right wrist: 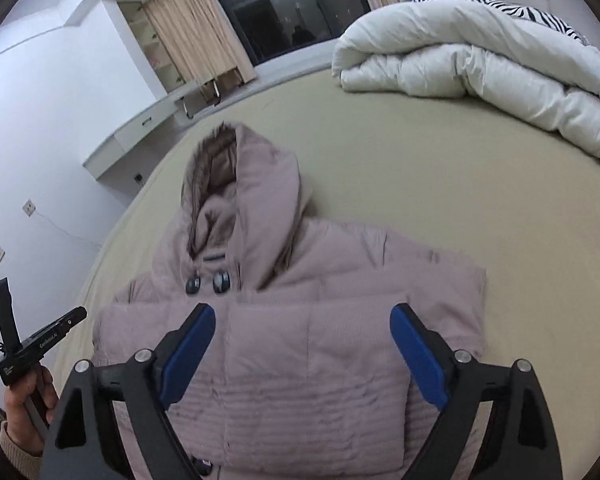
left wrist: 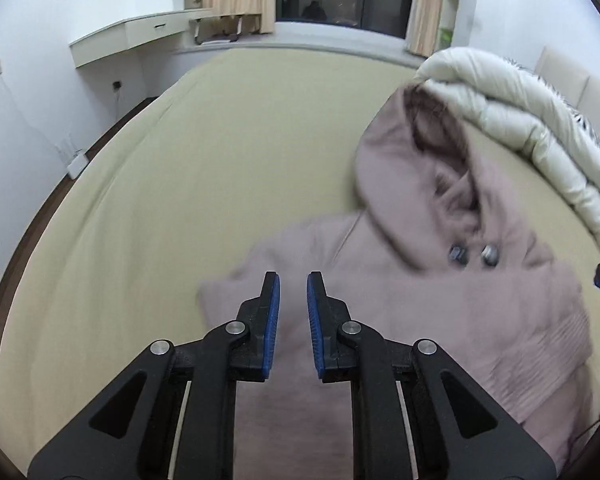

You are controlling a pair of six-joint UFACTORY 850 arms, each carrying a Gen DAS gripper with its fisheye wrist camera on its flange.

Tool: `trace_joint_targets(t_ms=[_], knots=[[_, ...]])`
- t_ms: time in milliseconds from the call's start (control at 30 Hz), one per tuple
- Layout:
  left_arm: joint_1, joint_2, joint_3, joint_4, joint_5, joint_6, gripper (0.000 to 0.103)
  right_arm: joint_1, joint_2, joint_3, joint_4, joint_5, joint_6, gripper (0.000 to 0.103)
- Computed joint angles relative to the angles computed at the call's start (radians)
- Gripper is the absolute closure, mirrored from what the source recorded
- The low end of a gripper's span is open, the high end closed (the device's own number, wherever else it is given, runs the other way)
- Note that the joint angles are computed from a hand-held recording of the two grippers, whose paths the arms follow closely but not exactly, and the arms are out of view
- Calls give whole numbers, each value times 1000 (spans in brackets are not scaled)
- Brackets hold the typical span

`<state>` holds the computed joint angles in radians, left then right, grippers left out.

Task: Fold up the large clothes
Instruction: 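Grasp the coat hood with the right gripper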

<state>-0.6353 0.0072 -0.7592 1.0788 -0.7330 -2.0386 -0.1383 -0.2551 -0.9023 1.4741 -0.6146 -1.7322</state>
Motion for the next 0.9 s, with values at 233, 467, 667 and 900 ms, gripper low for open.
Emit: trace_joint_targets(t_ms=[233, 467, 667, 900], knots=[[170, -216, -289, 11, 156, 197, 21, 102, -76, -165, -57, 59, 57, 11], [285, -516, -640, -233, 215, 509, 21, 141, -199, -296, -168, 96, 163, 11], [336, -702, -818, -306, 153, 608, 27, 152, -272, -348, -211, 96, 225, 11], [354, -680, -779, -268, 202, 555, 91, 232, -348, -469, -253, 149, 294, 11]])
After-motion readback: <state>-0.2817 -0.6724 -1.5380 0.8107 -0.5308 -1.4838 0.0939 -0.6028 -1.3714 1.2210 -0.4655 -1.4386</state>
